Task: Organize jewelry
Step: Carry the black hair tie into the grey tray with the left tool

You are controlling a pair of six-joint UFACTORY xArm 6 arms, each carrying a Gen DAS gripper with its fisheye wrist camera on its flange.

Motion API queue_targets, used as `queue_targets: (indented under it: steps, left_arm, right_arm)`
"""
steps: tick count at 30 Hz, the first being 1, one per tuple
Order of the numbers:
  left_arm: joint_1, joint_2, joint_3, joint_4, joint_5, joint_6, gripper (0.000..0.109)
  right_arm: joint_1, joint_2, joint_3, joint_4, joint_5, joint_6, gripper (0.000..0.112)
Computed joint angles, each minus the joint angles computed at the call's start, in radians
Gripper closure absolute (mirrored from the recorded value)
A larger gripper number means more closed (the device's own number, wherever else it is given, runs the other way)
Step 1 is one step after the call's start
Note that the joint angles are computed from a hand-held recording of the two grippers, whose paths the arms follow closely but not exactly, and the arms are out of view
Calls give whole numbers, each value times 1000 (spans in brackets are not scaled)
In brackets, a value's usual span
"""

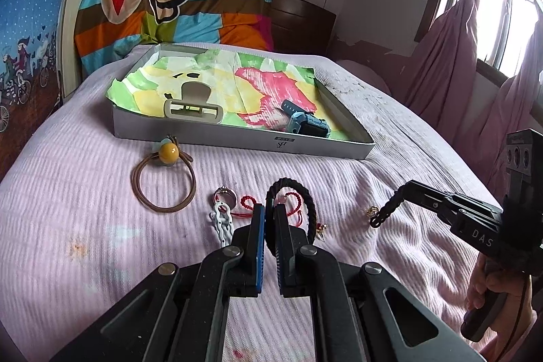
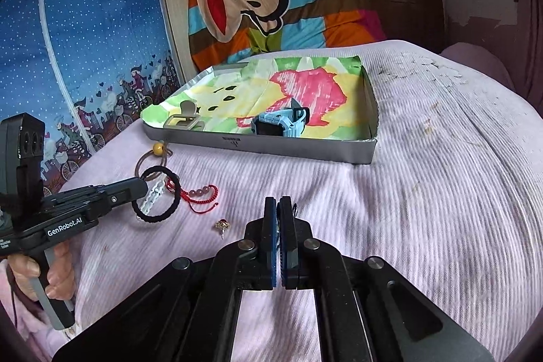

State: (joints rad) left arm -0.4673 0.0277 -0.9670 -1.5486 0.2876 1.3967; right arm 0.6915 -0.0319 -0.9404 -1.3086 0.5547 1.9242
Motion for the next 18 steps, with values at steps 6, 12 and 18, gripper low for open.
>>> queue_targets:
  steps: [6, 12, 18]
  left_arm:
    - [-9, 27, -46, 8, -20, -17, 103]
    - [-5, 70, -106, 19, -31, -45, 103]
    - [-7, 139, -204, 43, -61, -100, 103]
  right_arm:
    - [-31, 18, -23, -101, -48, 86, 110]
    - [-66, 65, -86, -222, -104, 170, 110]
    - [-89, 103, -167, -419, -74, 303, 110]
